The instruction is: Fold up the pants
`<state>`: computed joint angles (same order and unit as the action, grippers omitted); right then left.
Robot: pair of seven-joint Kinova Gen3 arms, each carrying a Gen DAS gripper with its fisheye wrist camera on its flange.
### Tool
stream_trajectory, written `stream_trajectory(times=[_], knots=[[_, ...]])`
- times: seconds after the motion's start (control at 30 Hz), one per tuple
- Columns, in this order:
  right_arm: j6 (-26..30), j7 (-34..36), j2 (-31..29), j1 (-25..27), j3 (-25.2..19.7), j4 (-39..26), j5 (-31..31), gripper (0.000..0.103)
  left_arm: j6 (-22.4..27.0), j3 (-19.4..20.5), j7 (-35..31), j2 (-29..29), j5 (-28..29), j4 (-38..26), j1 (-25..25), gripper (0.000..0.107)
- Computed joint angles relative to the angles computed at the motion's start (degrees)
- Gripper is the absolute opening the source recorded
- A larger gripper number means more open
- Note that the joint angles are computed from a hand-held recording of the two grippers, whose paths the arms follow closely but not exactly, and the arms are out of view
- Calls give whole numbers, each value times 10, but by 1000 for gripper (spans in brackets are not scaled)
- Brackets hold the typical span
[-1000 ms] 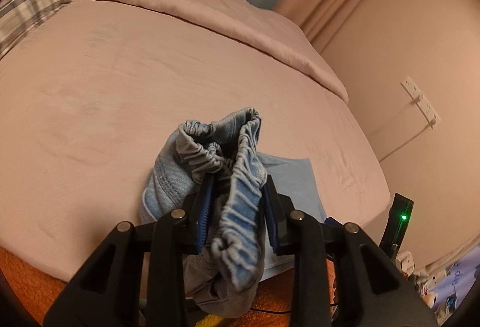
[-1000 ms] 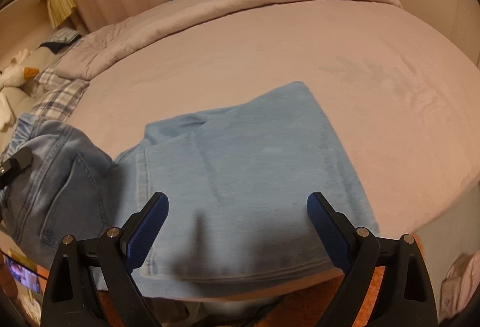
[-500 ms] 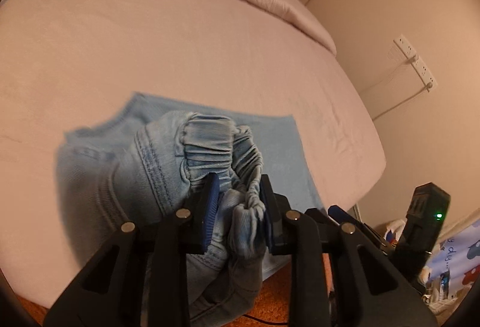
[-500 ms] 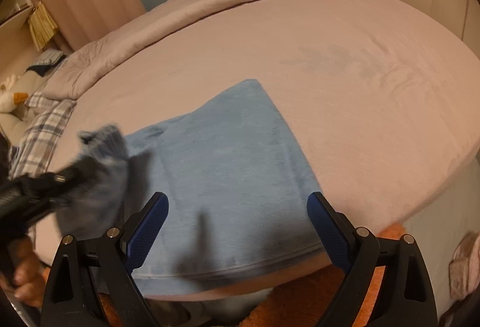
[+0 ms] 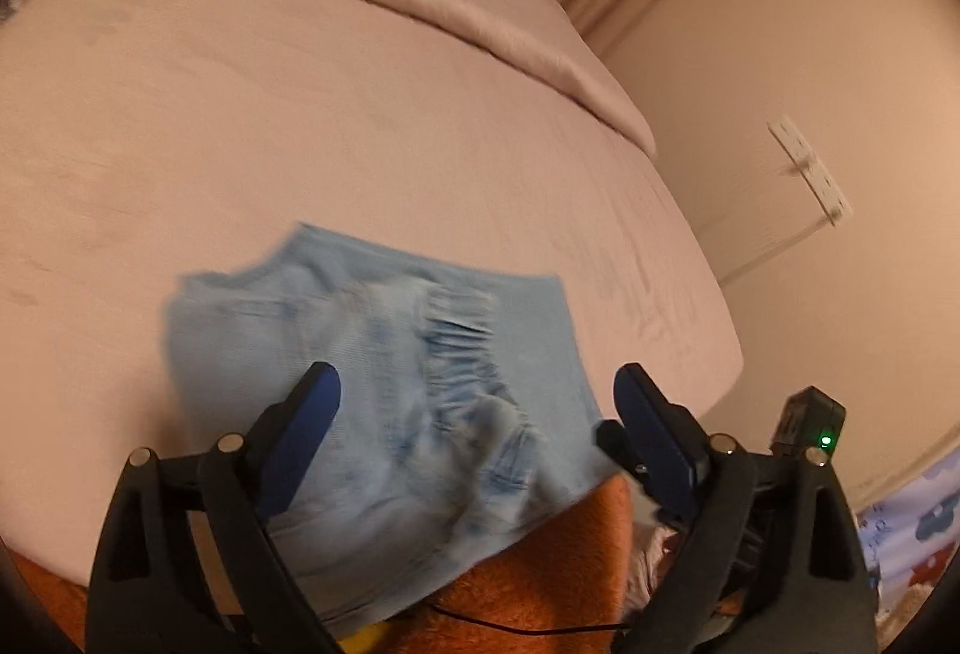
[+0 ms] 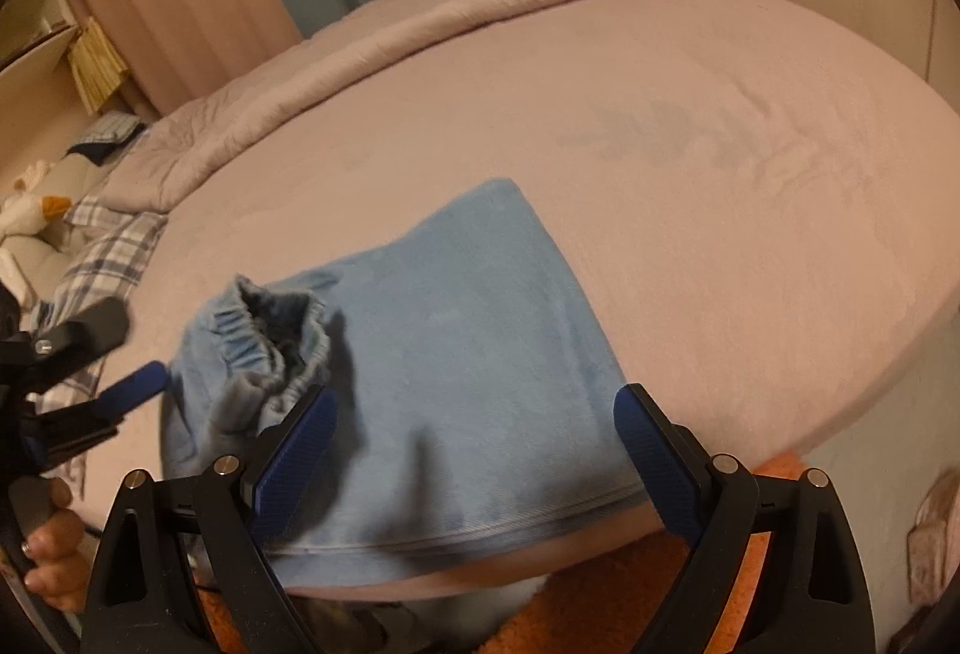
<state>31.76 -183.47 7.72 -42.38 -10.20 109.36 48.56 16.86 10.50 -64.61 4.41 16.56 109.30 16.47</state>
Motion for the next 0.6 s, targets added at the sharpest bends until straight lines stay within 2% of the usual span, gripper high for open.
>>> stream_trajectory(times=[0.07,0.17,0.27,0.4,0.43,0.5,0.6], knots=[[-19,-2,-3,3,1,3,6,94,10,-53,47,-15,-45,16,38,93],[-59,17,1,15,4,-1,-10,101,34,-133,117,-15,-97,27,104,91],[-90,70,16,23,3,-19,-49,101,53,-211,186,-13,-133,44,176,90],[-122,163,57,116,-94,-55,-115,101,82,-300,280,-8,-212,42,282,84],[-130,186,71,140,-120,-64,-134,101,91,-311,303,-8,-234,41,298,84],[-138,233,106,185,-174,-86,-172,101,100,-301,350,-16,-279,44,299,84],[-136,303,142,237,-238,-109,-228,101,100,-227,396,-29,-317,59,233,84]])
